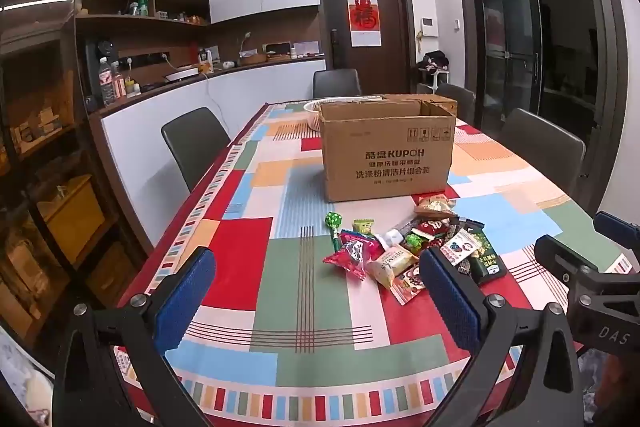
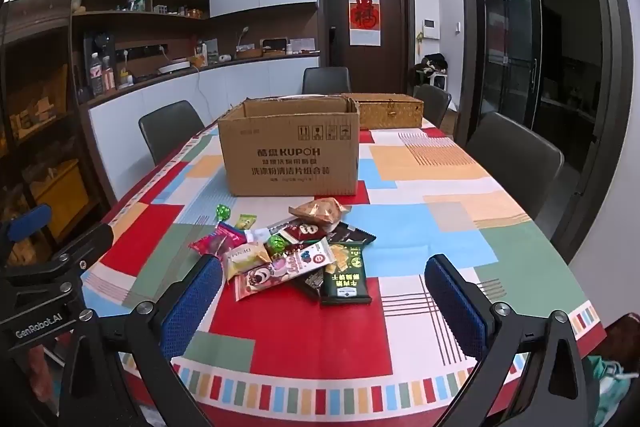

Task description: Organize snacks

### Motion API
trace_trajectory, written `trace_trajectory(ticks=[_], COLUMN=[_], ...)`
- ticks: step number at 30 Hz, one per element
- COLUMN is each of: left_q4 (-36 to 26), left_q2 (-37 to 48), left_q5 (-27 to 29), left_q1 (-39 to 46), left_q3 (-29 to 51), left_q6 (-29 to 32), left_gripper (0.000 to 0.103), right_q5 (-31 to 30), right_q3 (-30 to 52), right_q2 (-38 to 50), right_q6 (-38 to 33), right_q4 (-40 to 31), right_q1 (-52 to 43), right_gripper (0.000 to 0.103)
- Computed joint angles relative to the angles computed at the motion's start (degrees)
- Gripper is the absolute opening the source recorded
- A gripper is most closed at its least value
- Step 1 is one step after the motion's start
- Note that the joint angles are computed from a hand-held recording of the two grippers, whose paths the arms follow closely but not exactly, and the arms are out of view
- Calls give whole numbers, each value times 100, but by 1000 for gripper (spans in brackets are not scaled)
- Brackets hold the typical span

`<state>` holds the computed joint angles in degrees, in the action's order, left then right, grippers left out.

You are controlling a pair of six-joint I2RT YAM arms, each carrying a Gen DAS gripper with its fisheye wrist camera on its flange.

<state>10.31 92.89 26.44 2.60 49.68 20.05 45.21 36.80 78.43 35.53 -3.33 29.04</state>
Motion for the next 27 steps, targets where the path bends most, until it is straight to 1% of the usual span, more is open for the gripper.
trace_trajectory(ticks=[1, 2, 3, 4, 5, 6, 10, 11, 12, 15, 19, 27], left_q4=[-102, -57, 187, 58, 37, 40, 179, 211, 208, 238, 227, 291], left_q2=[5, 32, -60, -31, -45, -66, -191, -218, -224, -245, -269, -269], left_q5=[-61, -73, -162, -153, -117, -109, -77, -80, -72, -76, -49, -10], left_q1=[-26, -36, -100, -101, -79, -69, -66, -63, -54, -51, -27, -16], left_q3=[56, 50, -152, -68, -61, -68, -223, -254, -247, -269, -280, -316], left_q6=[44, 45, 28, 65, 77, 82, 50, 41, 38, 18, 26, 4], left_gripper=[103, 103, 103, 103, 103, 103, 103, 103, 103, 103, 103, 103], right_q5=[-13, -15, -9, -129, -122, -290, -163, -161, -277, -242, -130, -104], right_q3=[2, -2, -6, -57, -90, 36, 4, 41, -96, -138, -148, -136], right_q2=[-6, -17, -37, -110, -171, -97, -65, -4, -103, -106, -174, -179], right_q6=[25, 45, 65, 90, 96, 142, 199, 222, 121, 71, 98, 105], right_q4=[-18, -31, -55, -86, -110, -265, -203, -194, -36, 76, 32, 19], right_q1=[-1, 5, 17, -43, -33, -146, -66, -58, -184, -174, -74, -46], right_gripper=[103, 103, 103, 103, 103, 103, 103, 103, 103, 103, 103, 103])
